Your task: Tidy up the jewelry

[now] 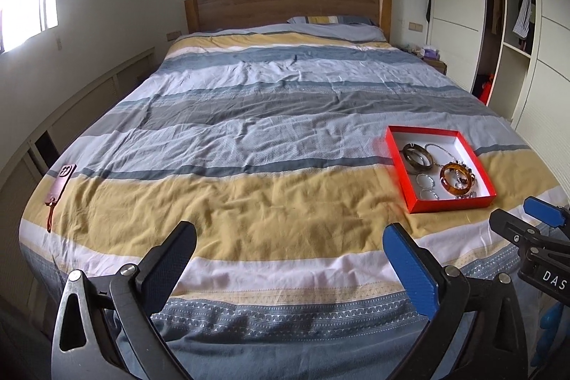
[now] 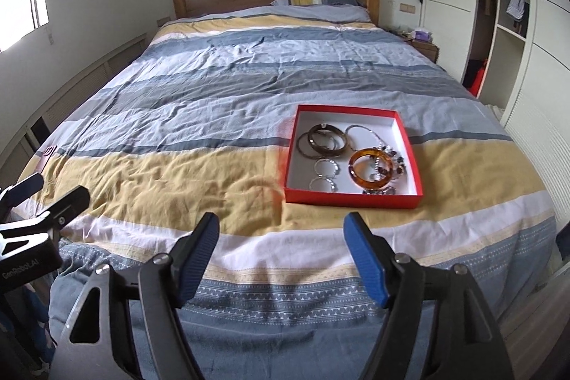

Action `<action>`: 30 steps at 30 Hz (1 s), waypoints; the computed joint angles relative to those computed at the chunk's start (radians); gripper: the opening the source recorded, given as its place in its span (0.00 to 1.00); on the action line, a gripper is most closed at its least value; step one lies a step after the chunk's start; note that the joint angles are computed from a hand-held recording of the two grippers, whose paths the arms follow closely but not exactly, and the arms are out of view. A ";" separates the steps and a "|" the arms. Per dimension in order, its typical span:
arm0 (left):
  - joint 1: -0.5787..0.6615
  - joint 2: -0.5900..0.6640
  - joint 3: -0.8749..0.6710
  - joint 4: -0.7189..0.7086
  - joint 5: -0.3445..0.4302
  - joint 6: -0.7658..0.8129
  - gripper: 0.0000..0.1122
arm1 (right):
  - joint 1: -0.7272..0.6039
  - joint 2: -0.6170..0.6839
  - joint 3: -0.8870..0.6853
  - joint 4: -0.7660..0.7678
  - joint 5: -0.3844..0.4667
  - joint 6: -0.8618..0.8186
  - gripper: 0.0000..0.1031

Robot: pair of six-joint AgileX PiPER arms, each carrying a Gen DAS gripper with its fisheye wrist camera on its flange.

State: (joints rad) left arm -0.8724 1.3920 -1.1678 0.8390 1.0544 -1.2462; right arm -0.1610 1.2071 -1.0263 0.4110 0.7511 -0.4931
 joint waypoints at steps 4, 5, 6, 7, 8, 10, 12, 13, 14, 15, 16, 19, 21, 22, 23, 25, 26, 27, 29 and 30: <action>-0.019 -0.018 0.017 0.017 0.007 -0.032 0.91 | -0.013 -0.022 0.025 -0.002 -0.017 0.005 0.69; -0.025 -0.022 0.021 0.024 0.012 -0.042 0.91 | -0.016 -0.026 0.032 -0.004 -0.021 0.006 0.69; -0.033 -0.025 0.025 0.033 0.020 -0.051 0.91 | -0.017 -0.028 0.035 -0.005 -0.022 0.006 0.69; -0.039 -0.026 0.027 0.040 0.025 -0.058 0.91 | -0.018 -0.032 0.041 -0.006 -0.023 0.005 0.69; -0.042 -0.030 0.032 0.043 0.026 -0.064 0.91 | -0.018 -0.033 0.043 -0.008 -0.025 0.005 0.69; -0.045 -0.039 0.043 0.043 0.018 -0.071 0.91 | -0.018 -0.037 0.054 -0.011 -0.032 0.005 0.69; -0.046 -0.043 0.051 0.044 0.013 -0.078 0.91 | -0.017 -0.040 0.062 -0.014 -0.037 0.003 0.69; -0.046 -0.046 0.057 0.045 0.009 -0.084 0.91 | -0.016 -0.041 0.066 -0.015 -0.040 0.003 0.69; -0.046 -0.046 0.059 0.047 0.009 -0.087 0.91 | -0.017 -0.041 0.070 -0.016 -0.043 0.001 0.69; -0.046 -0.045 0.057 0.048 0.011 -0.085 0.91 | -0.017 -0.040 0.072 -0.016 -0.045 0.000 0.69; -0.049 -0.044 0.059 0.052 0.013 -0.092 0.91 | -0.016 -0.041 0.076 -0.018 -0.049 0.001 0.69; -0.047 -0.038 0.066 0.046 0.012 -0.098 0.91 | -0.021 -0.036 0.088 -0.016 -0.060 -0.005 0.69; -0.044 -0.034 0.072 0.040 0.004 -0.099 0.91 | -0.026 -0.032 0.094 -0.012 -0.066 -0.012 0.69; -0.044 -0.030 0.074 0.038 0.004 -0.100 0.91 | -0.030 -0.031 0.098 -0.007 -0.069 -0.017 0.69; -0.044 -0.028 0.077 0.039 0.004 -0.102 0.91 | -0.034 -0.029 0.101 -0.001 -0.073 -0.024 0.69; -0.041 -0.022 0.081 0.036 0.003 -0.109 0.91 | -0.037 -0.028 0.109 0.003 -0.080 -0.028 0.69; -0.038 -0.020 0.082 0.034 0.002 -0.109 0.91 | -0.040 -0.027 0.113 0.005 -0.086 -0.031 0.69; -0.034 -0.021 0.084 0.031 0.000 -0.108 0.91 | -0.041 -0.026 0.116 0.006 -0.090 -0.033 0.69; -0.027 -0.019 0.087 0.022 -0.005 -0.109 0.91 | -0.037 -0.024 0.119 0.000 -0.098 -0.028 0.69; -0.025 -0.017 0.087 0.022 -0.006 -0.110 0.91 | -0.037 -0.021 0.120 0.001 -0.100 -0.029 0.69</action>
State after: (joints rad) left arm -0.8977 1.3749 -1.0811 0.8606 1.0481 -1.3562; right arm -0.1982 1.1856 -0.9063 0.4116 0.6508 -0.5218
